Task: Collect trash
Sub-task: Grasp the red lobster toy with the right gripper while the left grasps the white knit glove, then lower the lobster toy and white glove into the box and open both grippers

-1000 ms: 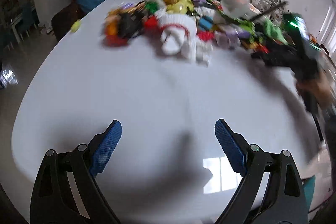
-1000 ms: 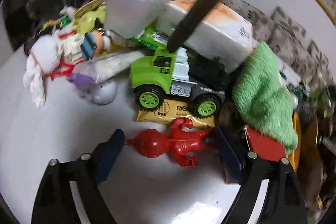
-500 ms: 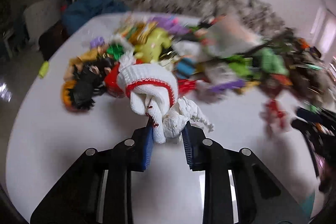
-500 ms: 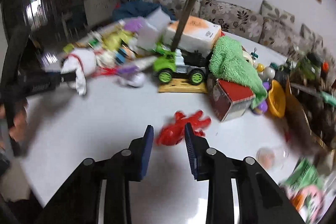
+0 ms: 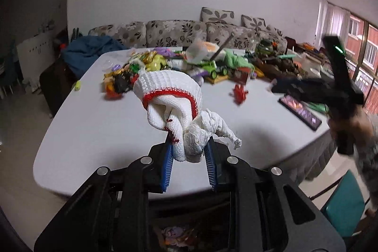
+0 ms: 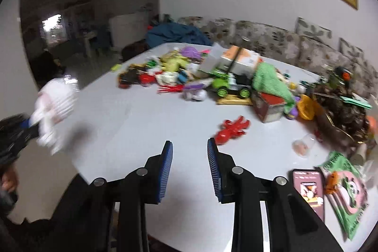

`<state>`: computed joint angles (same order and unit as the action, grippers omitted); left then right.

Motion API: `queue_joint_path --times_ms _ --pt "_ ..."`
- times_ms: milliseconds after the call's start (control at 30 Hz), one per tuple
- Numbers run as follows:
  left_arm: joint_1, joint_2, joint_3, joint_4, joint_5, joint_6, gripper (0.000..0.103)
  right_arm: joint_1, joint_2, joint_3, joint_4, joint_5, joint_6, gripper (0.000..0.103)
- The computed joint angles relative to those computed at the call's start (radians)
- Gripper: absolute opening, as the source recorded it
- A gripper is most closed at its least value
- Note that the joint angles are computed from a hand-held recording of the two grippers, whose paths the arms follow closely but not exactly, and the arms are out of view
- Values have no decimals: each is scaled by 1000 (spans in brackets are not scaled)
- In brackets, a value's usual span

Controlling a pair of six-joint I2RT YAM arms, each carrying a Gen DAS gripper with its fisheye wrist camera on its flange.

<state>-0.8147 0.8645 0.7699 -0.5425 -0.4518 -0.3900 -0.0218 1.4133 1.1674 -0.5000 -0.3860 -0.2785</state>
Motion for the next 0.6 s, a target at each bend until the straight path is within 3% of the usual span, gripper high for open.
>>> queue_joint_path --times_ms 33,67,133,233,300,333,367,400,500,600 --pt "-5 -7 -11 -2 5 -6 24 0 81 50 2 20 49 71" --pt "13 -12 -23 7 30 -8 24 1 149 86 18 50 97 70" --pt "59 -1 -36 33 78 -17 24 -4 318 206 16 79 212 64" --pt "122 -8 -58 53 143 -28 24 9 495 357 1 110 352 63" --pt "173 10 -64 75 179 -26 24 55 558 414 2 186 344 59" --pt "196 17 -67 84 201 -23 24 99 569 428 3 277 285 39" --pt "208 17 -69 85 209 -19 24 125 566 423 10 324 244 37" --pt "215 14 -71 85 212 -16 24 135 552 410 4 299 223 24" --pt "193 -36 -96 77 186 7 25 137 429 272 82 281 180 26" --pt "146 -111 -123 30 175 23 25 70 199 83 85 72 165 26"
